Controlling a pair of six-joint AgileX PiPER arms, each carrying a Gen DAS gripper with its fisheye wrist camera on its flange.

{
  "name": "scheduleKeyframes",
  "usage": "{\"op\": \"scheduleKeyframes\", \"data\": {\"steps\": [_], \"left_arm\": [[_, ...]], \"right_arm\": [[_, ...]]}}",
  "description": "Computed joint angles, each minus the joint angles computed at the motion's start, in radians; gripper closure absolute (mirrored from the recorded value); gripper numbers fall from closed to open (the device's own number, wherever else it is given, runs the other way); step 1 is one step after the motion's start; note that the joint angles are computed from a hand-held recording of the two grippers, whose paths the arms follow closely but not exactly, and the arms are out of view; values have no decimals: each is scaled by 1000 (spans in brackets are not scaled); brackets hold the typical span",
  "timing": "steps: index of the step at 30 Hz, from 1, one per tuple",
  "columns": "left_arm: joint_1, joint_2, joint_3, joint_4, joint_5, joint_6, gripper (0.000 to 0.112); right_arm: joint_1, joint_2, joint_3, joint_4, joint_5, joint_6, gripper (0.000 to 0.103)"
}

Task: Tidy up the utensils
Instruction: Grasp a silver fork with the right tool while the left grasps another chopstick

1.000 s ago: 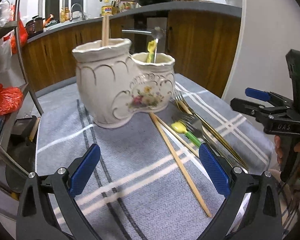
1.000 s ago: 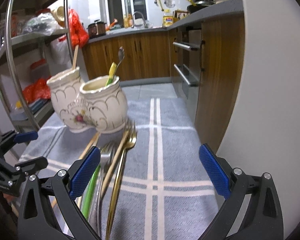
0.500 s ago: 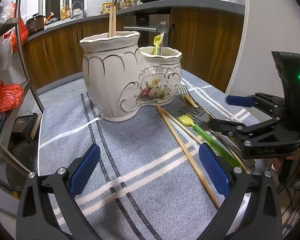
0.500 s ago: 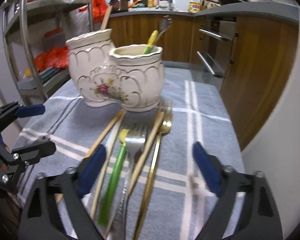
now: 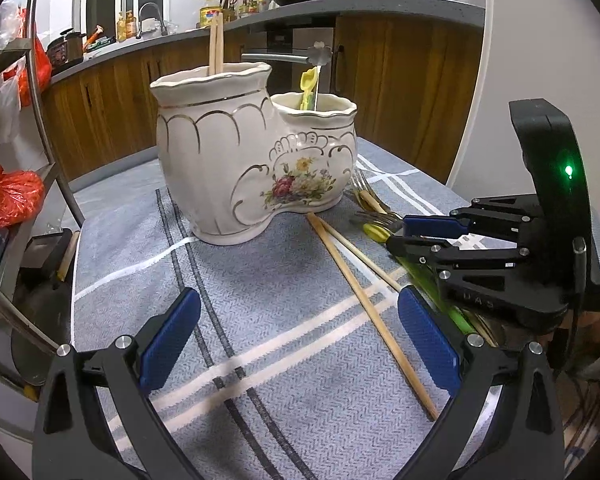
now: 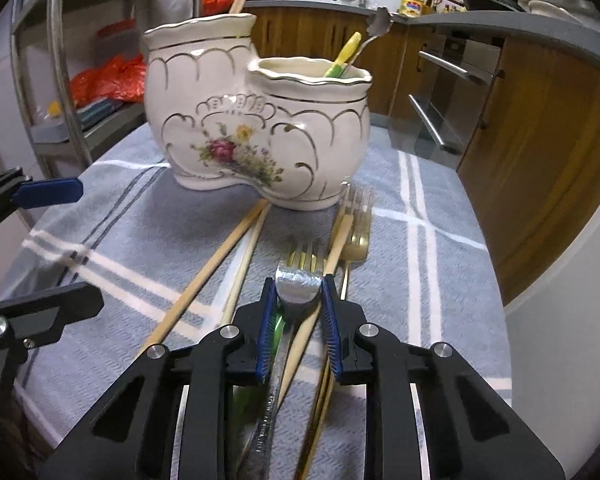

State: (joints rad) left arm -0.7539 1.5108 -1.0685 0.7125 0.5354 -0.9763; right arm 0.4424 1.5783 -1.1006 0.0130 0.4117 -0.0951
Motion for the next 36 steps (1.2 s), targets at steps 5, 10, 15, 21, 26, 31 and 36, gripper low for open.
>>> {"op": "scheduleKeyframes", "data": {"steps": [5, 10, 15, 21, 26, 31, 36], "left_arm": [[-11, 22, -27, -25, 14, 22, 15], [-28, 57, -72, -88, 50, 86, 20], [-42, 115, -140, -184, 105, 193, 49], [-38, 184, -237, -297, 183, 295, 77], [-60, 224, -308, -296, 254, 297, 94], [-48, 227, -315, -316, 255, 326, 106], [-17, 151, -207, -315, 183, 325, 107]], "right_arm": [[-38, -49, 47, 128, -55, -122, 79], [-87, -123, 107, 324, -116, -312, 79], [-137, -180, 153, 557, -144, -536, 80], [-159, -223, 187, 720, -162, -691, 80], [-168, -258, 211, 829, -176, -799, 80], [-171, -288, 230, 976, -187, -947, 80], [-167, -311, 247, 1054, -204, -1021, 81]]}}
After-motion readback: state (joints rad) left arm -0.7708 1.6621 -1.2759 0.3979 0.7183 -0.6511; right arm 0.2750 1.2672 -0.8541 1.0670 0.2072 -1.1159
